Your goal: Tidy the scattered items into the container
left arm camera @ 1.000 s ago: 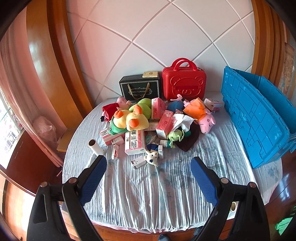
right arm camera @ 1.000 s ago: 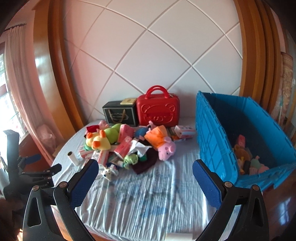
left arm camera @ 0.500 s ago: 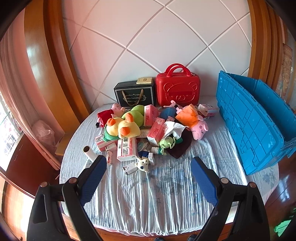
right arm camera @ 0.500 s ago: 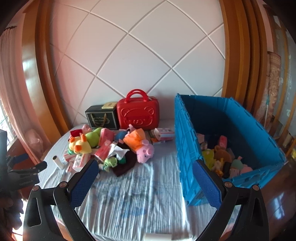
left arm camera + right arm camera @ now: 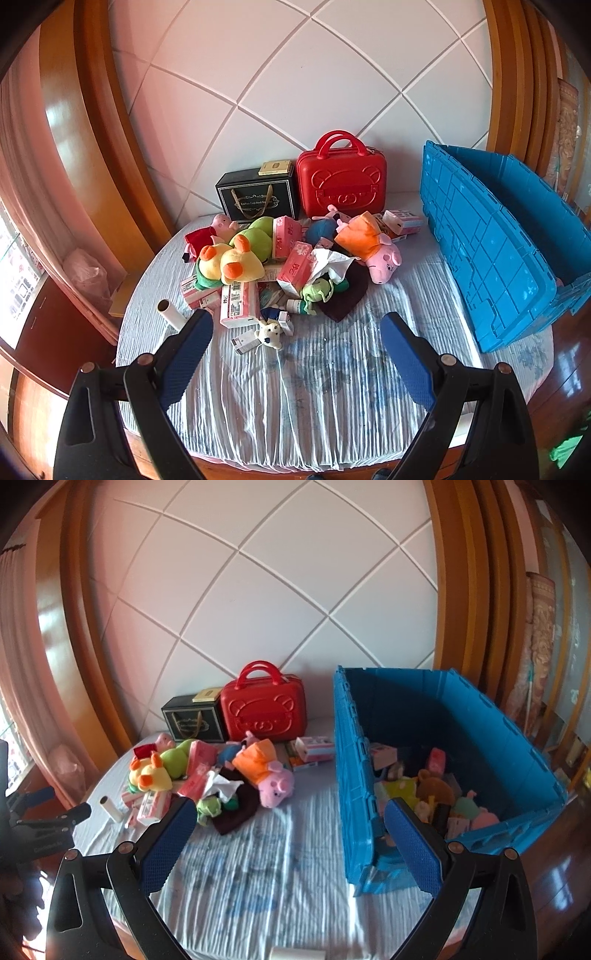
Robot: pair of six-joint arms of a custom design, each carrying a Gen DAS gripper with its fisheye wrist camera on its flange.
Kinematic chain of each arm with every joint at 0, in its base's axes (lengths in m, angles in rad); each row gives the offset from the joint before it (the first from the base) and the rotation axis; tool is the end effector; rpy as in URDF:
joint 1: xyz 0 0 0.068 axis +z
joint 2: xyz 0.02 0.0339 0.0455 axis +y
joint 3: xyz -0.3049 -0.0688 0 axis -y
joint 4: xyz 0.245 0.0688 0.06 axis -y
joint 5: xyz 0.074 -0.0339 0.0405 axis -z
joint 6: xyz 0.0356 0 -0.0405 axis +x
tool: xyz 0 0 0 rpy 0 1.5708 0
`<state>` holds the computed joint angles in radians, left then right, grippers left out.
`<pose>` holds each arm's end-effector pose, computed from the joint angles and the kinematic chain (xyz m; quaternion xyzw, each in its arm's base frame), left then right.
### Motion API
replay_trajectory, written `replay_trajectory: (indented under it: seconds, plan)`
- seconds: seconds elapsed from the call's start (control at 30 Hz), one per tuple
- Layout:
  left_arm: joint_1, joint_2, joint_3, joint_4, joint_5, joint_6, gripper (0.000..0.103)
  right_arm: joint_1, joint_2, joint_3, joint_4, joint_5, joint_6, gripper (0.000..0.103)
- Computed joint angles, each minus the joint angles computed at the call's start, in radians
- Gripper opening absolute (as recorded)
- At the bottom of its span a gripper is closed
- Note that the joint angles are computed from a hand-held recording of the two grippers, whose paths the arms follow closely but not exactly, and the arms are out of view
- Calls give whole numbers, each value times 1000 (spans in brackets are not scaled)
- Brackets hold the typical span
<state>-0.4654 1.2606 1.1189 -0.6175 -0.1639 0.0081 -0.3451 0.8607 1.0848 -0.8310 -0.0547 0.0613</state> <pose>0.2324 -0.1102 0.3535 0.1834 0.8977 -0.0159 0.4002 0.1294 -0.0444 0.3952 0.1663 0.8701 -0.0415 0.4621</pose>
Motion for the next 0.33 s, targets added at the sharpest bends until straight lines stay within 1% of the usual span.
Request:
replay_trajectory:
  seconds: [0.1,0.2,0.33]
  plan:
    - [-7,-4,1,0,-1,-6,93,-20,-1,1,0,-20,-12,103]
    - [-11,-20,-2,1,1,-30,93,-14,-1,2,-2,-15,-7,103]
    - [-24,-27,-1,-3,-14,-41,93,-32,-7,-1,-8,-39,-21,103]
